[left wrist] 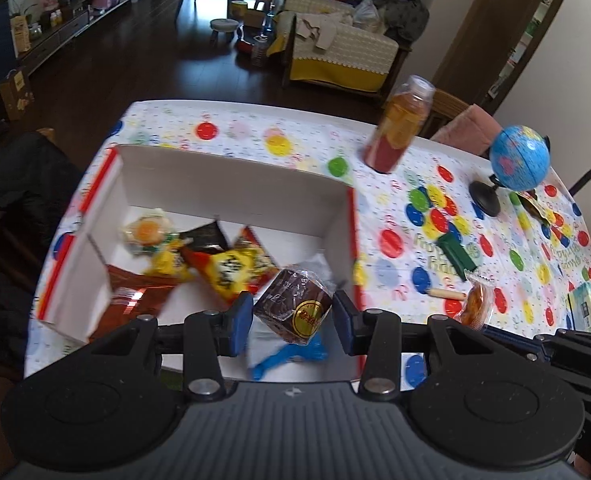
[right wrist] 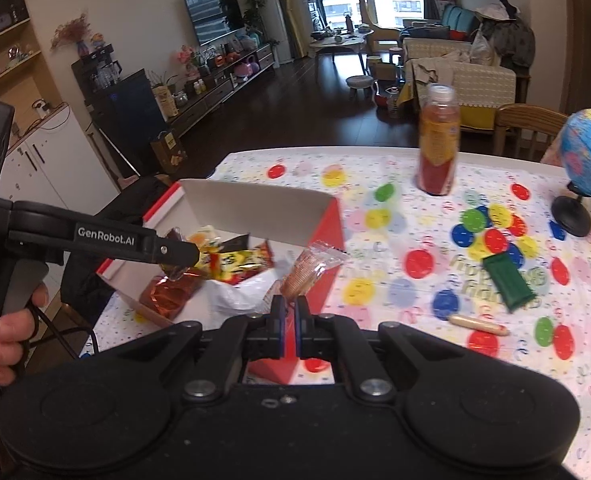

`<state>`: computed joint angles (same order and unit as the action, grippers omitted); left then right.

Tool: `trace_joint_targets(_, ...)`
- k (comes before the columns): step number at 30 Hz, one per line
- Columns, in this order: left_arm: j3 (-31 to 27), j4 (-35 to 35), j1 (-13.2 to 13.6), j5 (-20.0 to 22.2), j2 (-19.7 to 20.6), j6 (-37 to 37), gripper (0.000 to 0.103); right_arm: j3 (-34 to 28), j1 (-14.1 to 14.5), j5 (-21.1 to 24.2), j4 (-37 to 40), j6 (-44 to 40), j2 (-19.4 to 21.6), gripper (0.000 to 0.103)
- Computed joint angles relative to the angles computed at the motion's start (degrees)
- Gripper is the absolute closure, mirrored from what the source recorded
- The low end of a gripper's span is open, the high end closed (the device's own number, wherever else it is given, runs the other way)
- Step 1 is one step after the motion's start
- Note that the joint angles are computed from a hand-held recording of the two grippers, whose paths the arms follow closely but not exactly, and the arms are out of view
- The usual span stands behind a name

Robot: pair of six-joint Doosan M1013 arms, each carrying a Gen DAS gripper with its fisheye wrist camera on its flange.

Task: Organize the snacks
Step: 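Carry both candies over the red box, then lower both candies into the box and open both tools to release them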

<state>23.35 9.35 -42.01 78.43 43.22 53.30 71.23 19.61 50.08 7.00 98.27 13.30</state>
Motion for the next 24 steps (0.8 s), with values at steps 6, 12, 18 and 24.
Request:
trace_joint_targets(6,6.02,0.72,1.71,-2.09,-3.13,-0.27,0.061,-2.91,2.3,1.22,-0.43,0.76,2.56,0.1)
trace_joint_targets(12,8.31,1.8,3.48,-1.59,-3.99,-0.06,0.061,-6.43,4.01,2.51,0.21,0.07,5.94,0.1)
trace_joint_targets(18,7.31,1.63,5.13,0.89,-2.68,2.24,0.061,-10.37,5.12,5.33,1.38,-1.04,9.53,0.1)
trace_joint_targets(24,5.91,1.66,5.88,3.16,-0.83,4.03,0.061,-13.72,5.82,8.4,2.22,-2.27,12.7,0.101)
